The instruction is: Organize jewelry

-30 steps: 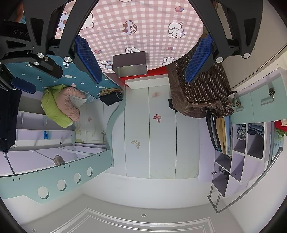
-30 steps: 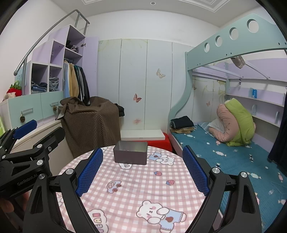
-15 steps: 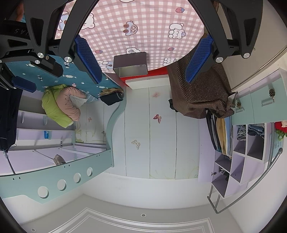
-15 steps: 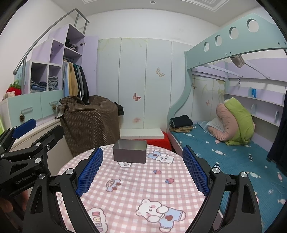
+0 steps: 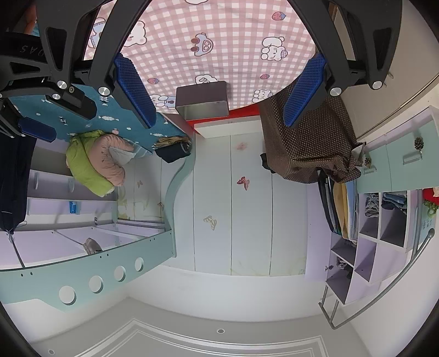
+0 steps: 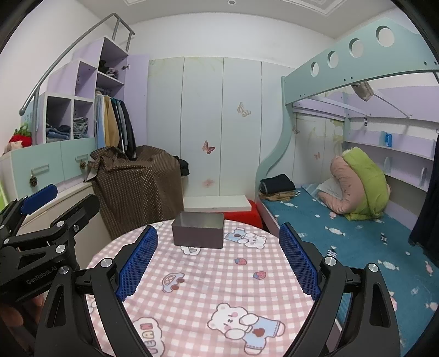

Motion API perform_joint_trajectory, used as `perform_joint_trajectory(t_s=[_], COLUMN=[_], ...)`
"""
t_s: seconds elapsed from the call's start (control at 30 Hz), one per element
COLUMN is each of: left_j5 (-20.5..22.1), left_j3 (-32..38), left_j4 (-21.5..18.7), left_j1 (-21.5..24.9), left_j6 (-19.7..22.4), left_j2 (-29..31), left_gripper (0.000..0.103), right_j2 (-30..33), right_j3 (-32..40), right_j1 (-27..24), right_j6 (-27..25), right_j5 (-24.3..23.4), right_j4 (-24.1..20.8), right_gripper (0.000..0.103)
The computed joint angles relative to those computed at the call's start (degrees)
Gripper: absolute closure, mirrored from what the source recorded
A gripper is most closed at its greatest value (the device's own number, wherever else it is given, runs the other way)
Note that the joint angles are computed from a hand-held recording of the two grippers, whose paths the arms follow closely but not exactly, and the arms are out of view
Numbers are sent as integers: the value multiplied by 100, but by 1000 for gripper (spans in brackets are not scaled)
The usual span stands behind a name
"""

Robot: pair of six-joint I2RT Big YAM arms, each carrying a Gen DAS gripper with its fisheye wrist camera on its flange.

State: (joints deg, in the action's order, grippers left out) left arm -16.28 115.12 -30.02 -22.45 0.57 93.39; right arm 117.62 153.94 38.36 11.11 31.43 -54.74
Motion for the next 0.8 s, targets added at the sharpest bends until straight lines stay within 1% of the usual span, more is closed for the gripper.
perform_joint_trajectory(t_s=[0.8], left_j5=[7], left_j3=[39], left_j4=[-25], left_j1=[1], left_j6=[8], left_j2=[25], left_gripper=[12], right_j2=[14], right_j3=[17], right_j1=[-4], right_j6=[18], right_j5=[-20], right_j4=[-20], right_gripper=[16])
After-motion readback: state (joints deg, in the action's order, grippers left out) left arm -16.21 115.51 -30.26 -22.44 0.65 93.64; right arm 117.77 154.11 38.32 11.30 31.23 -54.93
